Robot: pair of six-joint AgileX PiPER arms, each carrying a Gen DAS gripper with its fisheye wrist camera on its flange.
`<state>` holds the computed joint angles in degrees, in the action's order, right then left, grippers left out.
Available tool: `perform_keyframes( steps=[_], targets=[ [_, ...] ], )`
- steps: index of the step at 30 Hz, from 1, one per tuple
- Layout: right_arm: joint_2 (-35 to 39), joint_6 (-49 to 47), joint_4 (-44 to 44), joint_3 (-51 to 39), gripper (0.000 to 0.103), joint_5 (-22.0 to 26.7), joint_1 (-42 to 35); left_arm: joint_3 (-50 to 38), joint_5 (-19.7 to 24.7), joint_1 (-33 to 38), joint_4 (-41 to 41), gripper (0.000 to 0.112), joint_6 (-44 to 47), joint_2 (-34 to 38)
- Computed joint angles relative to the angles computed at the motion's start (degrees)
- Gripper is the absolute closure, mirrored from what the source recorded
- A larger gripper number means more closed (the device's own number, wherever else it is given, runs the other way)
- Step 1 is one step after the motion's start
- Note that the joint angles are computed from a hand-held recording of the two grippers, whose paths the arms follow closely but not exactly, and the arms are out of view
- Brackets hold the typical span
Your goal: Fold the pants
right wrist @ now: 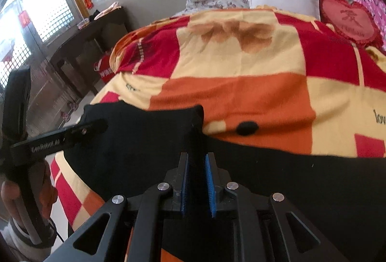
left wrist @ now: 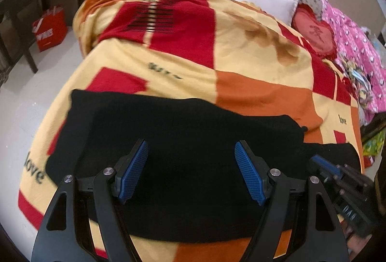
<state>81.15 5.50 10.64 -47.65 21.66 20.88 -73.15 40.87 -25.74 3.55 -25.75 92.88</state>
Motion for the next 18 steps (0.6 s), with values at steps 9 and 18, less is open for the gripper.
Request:
perform_keyframes(
  steps=[9, 18],
  targets=[
    [4.36, -3.32, 3.72, -0.04, 0.089, -5.70, -2.53, -9.37, 4.04, -1.48, 2.69, 0.035, -1.33, 9.62],
    [-12.14, -11.39, 11.31, 9.45, 0.074, 1.08, -13.11, -6.88, 3.26, -3.30, 0.12, 0.035, -0.11, 4.91]
  ],
)
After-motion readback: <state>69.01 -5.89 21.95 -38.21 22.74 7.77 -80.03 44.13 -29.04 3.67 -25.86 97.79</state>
